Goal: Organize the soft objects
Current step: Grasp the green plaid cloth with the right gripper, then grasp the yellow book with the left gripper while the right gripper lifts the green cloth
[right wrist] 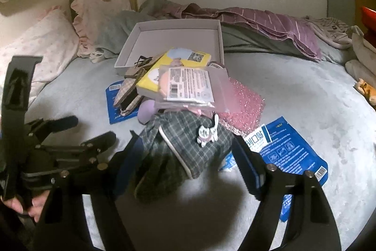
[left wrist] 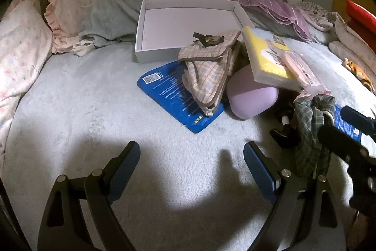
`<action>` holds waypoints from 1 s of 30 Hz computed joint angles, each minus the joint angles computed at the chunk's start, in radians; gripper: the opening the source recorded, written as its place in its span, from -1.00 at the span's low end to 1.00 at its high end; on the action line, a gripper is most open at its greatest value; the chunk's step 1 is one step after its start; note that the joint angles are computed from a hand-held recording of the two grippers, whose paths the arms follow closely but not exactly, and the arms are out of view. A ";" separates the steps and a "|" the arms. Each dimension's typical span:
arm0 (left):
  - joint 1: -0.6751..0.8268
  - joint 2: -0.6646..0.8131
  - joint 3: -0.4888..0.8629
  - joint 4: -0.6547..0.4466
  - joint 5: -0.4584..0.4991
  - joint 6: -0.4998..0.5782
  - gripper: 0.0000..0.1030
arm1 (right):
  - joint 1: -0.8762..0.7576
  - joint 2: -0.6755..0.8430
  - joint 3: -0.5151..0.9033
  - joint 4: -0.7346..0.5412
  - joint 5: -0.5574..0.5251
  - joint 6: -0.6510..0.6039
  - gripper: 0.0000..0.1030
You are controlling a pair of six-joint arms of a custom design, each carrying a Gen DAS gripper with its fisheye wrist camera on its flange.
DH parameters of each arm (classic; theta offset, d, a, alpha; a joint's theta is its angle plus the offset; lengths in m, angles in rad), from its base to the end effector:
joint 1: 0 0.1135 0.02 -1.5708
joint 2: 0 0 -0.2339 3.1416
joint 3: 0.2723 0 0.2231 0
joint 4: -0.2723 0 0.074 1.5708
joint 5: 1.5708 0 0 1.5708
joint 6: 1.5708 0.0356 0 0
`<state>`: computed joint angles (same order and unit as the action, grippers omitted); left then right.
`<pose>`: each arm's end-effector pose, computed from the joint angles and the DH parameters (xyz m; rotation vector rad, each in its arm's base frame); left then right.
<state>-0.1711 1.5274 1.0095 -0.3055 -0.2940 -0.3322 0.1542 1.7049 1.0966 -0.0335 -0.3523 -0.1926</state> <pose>0.2971 -0.0409 0.2137 -0.3247 2.3290 0.1074 0.3419 0.0656 0.2074 -0.5682 2.1160 0.3674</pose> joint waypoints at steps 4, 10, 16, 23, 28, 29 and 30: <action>0.009 0.019 0.013 -0.007 0.021 0.001 0.68 | 0.027 0.026 0.065 -0.049 0.039 0.070 0.49; 0.005 0.100 0.076 -0.057 0.038 0.011 0.50 | 0.104 0.119 0.170 -0.169 0.158 0.107 0.49; -0.013 0.122 0.100 -0.085 -0.014 0.000 0.50 | 0.131 0.120 0.176 -0.186 0.266 0.118 0.26; -0.019 0.153 0.138 -0.132 -0.035 -0.003 0.59 | 0.126 0.218 0.407 -0.478 0.312 0.128 0.02; -0.002 0.168 0.200 -0.206 -0.002 -0.019 0.44 | 0.104 0.371 0.730 -0.774 0.260 0.138 -0.05; 0.000 0.176 0.229 -0.240 0.005 -0.041 0.41 | 0.094 0.381 0.762 -0.799 0.237 0.140 -0.10; 0.002 0.183 0.255 -0.271 0.018 -0.068 0.41 | 0.079 0.393 0.801 -0.834 0.204 0.141 -0.17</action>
